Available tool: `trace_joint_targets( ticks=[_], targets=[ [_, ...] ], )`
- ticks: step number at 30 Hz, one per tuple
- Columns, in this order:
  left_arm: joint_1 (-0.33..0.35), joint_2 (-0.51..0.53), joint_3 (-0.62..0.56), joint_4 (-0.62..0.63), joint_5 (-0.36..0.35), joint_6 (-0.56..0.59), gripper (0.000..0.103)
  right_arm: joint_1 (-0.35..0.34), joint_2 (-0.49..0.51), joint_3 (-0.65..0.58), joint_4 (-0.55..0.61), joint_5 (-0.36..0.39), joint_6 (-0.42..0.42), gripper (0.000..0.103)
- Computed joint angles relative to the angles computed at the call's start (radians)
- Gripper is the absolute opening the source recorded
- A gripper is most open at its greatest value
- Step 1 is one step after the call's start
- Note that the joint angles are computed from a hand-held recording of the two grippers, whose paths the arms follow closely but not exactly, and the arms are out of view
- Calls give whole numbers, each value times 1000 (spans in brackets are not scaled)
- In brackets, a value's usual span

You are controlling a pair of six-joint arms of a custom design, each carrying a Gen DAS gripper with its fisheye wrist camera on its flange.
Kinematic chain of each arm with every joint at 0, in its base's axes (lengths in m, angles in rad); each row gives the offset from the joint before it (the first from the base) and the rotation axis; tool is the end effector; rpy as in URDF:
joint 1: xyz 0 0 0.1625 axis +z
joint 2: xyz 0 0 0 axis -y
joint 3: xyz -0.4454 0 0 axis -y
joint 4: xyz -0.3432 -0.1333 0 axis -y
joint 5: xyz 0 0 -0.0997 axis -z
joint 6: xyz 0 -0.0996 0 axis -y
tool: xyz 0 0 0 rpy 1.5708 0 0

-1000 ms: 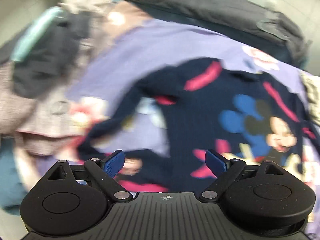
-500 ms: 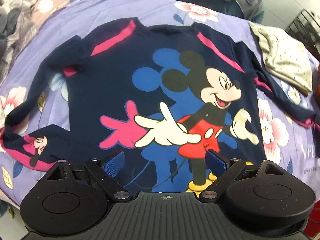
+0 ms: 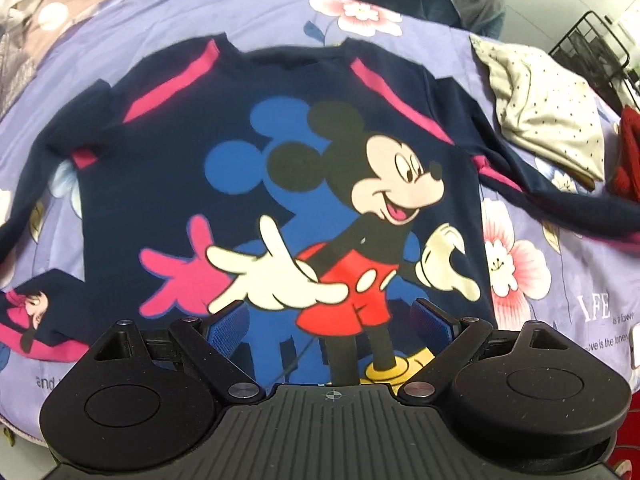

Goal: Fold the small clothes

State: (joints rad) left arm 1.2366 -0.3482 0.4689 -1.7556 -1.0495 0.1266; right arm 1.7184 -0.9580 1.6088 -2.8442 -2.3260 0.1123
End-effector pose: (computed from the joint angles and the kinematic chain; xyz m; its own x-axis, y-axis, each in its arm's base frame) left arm -0.1108 -0.8766 0.1933 -0.7817 0.3713 -0.5011 0.4295 0.9031 -0.0008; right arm 0.1603 -0.6358 0.3182 -0.7875 0.3765 0.4880 -0.0314 0.7662 -0.6419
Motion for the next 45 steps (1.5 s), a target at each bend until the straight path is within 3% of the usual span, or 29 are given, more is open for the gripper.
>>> trace_joint_targets(
  ticks=[2,3,6,7,9,11,13,14,17,19,22,26,28,29,30,31,34,37,42,45],
  targets=[
    [1,7,-15,28,5,-17,103,-11,57,-18,111,-29,-45,11],
    [1,8,-16,34,8,-20,103,-25,84,-15,138,-16,-23,13],
    [0,5,-13,45,29,-9,103,-70,141,9,204,91,48,16],
    [-1,2,-6,41,41,-2,103,-75,157,22,195,98,58,26],
    [-3,-4,8,34,58,10,103,-69,171,49,164,64,110,33],
    [-4,-2,3,48,67,18,103,-71,158,93,61,48,148,41],
    [-5,2,-5,61,68,23,103,-74,139,130,-43,8,179,58],
    [-5,3,-5,62,64,24,103,-77,127,141,-79,-25,186,59],
    [-10,9,-8,71,52,32,103,-82,118,149,-127,-78,157,58],
    [-14,5,10,58,44,48,103,-84,130,133,-101,-97,141,57],
    [-20,-1,33,44,42,68,103,-106,163,104,-15,-129,245,56],
    [-22,-4,40,54,52,64,103,-149,199,143,-127,-137,352,49],
    [-20,-5,35,67,58,56,103,-151,211,152,-213,-128,349,47],
    [-19,-5,34,69,60,53,103,-153,205,153,-215,-91,331,41],
    [-17,-7,34,66,59,51,103,-161,191,162,-222,-25,317,20],
    [-15,-5,28,69,58,45,103,-173,171,177,-235,54,324,8],
    [-10,3,8,76,63,39,103,-185,114,226,-365,190,406,8],
    [-5,15,-22,86,69,33,103,-183,34,252,-502,303,357,8],
    [6,47,-96,119,78,23,103,-123,-107,145,-408,358,194,8],
    [13,57,-122,121,76,16,103,-77,-110,18,-194,339,87,8]
  ],
)
